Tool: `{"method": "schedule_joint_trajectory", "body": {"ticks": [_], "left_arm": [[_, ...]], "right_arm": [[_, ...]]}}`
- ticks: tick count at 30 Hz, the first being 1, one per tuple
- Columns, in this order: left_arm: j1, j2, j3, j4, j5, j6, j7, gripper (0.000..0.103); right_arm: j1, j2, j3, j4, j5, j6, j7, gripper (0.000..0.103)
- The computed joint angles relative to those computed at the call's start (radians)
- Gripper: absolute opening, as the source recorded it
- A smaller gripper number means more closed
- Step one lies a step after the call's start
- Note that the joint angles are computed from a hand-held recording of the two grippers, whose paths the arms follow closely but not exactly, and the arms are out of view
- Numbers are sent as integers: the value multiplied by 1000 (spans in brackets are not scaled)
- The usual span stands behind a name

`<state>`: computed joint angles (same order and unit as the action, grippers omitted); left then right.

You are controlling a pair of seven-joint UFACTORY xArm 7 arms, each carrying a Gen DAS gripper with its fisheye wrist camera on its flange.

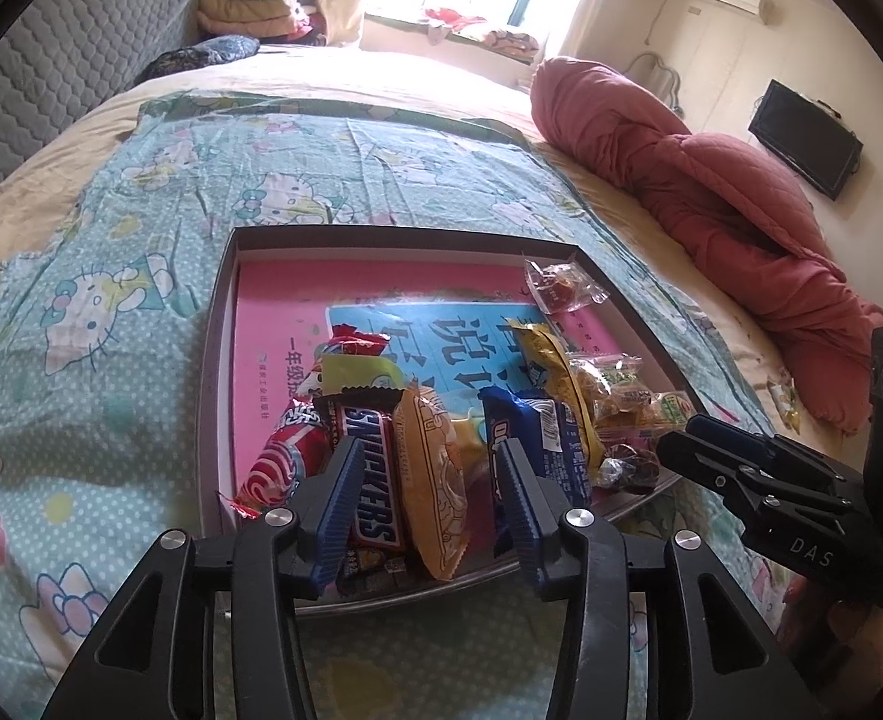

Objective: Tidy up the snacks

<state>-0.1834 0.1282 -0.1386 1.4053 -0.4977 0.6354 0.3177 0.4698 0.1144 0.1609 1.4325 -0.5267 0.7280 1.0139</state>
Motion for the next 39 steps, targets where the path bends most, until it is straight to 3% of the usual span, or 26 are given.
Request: {"method": "schedule_joint_trajectory", "body": {"ticks": [12,15,17,23,39], "left_arm": [[-3,-46,11,-34,33,-39,-39,61],[-7,-65,18,-48,64,-52,-69,63],[-8,-76,21,-55,76,-54,-84,71],[-14,-110,29,-84,135,-63,-152,77],[-29,-219,34,-159,333,-113,-358,78]], "right_arm": [[-9,-17,-1,-8,-26,9,27,54],[-8,-17,1,-2,-41,14,34,56],[-8,-19,1,0,-50,18,38,57],[0,-32,6,8,-119,48,67,61],[-28,-148,49,-58,-265,19,175,80]]}}
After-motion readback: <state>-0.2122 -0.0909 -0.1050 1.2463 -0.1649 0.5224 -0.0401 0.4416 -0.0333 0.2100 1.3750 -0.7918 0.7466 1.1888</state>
